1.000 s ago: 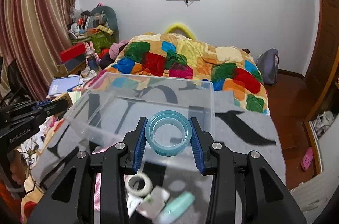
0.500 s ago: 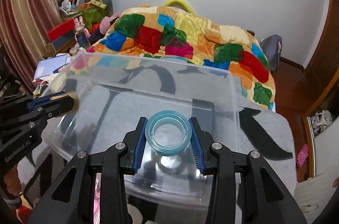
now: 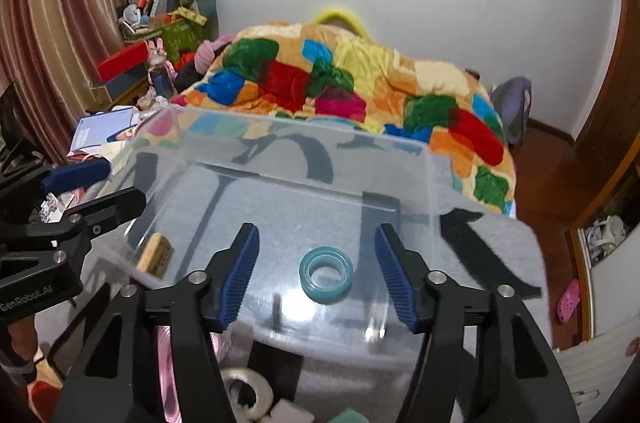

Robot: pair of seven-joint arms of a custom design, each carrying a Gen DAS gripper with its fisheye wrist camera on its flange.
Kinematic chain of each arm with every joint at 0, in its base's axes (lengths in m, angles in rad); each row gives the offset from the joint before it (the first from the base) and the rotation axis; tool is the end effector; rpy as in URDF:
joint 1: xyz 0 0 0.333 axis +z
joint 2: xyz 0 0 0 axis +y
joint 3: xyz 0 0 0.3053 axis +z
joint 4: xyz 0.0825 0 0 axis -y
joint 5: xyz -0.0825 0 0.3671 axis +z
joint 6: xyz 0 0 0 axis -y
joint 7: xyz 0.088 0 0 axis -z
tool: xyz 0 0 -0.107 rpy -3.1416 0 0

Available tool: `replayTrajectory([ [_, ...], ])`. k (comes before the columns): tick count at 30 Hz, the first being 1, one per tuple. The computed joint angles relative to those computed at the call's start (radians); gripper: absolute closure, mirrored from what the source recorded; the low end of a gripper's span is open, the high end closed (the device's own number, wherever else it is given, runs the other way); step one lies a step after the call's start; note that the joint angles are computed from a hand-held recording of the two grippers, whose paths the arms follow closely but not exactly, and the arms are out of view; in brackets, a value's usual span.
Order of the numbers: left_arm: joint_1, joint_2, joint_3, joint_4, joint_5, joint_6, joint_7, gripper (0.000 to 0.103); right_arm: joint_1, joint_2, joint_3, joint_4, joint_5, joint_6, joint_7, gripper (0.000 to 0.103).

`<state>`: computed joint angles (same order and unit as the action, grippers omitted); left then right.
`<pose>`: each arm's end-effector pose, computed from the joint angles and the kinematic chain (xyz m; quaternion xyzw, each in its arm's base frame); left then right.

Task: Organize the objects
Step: 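Drop the wooden block into the box with the left tool while the right tool drops the tape, then grasp the pink-white braided bracelet with the left tool while the right tool grasps the mint-green bottle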

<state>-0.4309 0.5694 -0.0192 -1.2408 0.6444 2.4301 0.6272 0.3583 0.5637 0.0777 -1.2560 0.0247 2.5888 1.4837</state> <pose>0.6727 -0.3184 0.5034 -0.6935 0.6037 -0.2652 0.2904 0.6837 0.2995 0.5217 -0.7916 0.4811 -0.1934 0.3232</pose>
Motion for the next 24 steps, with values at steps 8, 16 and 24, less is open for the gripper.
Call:
replayTrajectory([
  [8,-0.036,-0.170,0.000,-0.227,0.162,0.031,-0.164,0.012,-0.043,-0.219,0.036,-0.322,0.055,0.178,-0.061,0.030],
  [16,0.014,-0.287,-0.079,-0.427,0.189,0.057,-0.256,0.008,-0.056,-0.373,0.034,-0.562,0.103,0.256,-0.078,0.029],
  [24,0.051,-0.326,-0.134,-0.562,0.103,0.093,-0.258,0.008,-0.069,-0.417,0.030,-0.668,0.150,0.230,-0.073,0.029],
])
